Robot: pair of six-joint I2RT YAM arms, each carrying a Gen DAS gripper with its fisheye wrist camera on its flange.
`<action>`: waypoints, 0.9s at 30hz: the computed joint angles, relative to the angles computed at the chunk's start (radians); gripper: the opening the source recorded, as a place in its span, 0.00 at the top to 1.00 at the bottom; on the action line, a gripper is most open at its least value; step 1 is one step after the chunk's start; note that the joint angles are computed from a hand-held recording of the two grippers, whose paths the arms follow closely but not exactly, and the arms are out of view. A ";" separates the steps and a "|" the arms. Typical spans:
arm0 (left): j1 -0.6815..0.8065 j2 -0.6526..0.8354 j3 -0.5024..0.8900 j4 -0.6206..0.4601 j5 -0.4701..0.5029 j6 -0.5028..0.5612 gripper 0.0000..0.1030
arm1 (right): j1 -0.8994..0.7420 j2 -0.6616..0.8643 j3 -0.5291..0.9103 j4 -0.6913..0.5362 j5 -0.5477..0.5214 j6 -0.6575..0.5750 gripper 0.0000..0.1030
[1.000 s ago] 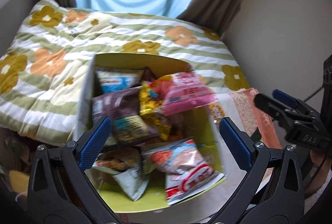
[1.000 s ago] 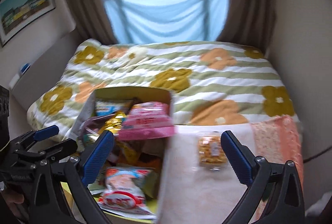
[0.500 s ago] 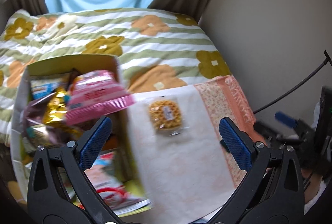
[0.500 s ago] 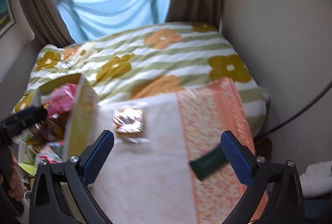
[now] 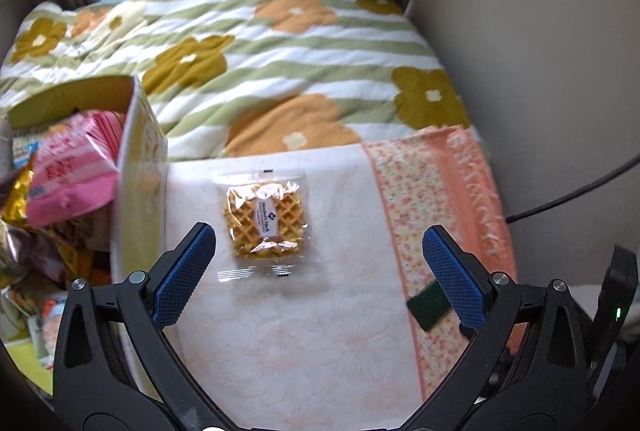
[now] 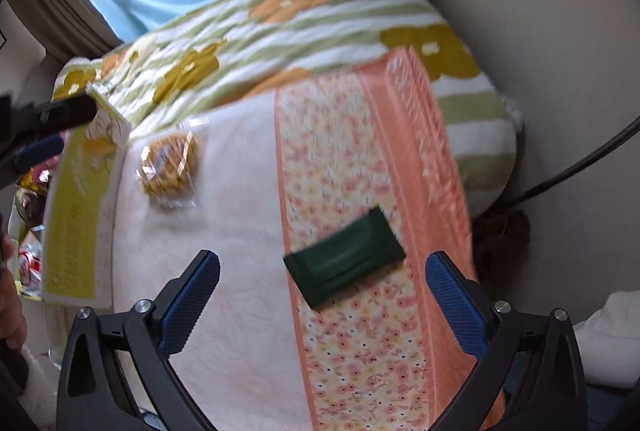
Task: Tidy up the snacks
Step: 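Move both open tools from the box toward the waffle and green packet, then grasp the wrapped waffle with the left tool while the right tool grasps the dark green packet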
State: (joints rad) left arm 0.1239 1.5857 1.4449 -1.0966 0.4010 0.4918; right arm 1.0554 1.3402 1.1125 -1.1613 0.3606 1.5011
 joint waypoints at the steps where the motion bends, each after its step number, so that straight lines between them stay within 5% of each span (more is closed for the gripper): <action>1: -0.017 0.009 -0.020 0.029 -0.027 -0.020 0.00 | -0.006 -0.006 -0.027 0.028 -0.015 -0.004 0.01; 14: -0.108 0.261 -0.031 0.186 -0.250 -0.049 0.00 | -0.151 0.006 -0.242 0.332 -0.187 -0.068 0.01; 27: -0.104 0.421 0.054 0.188 -0.263 -0.045 0.00 | -0.188 0.115 -0.178 0.331 -0.154 -0.086 0.03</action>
State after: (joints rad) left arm 0.0200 2.0067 1.4990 -0.9085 0.1378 0.4463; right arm 0.8677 1.4549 0.9343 -0.8300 0.2065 1.4155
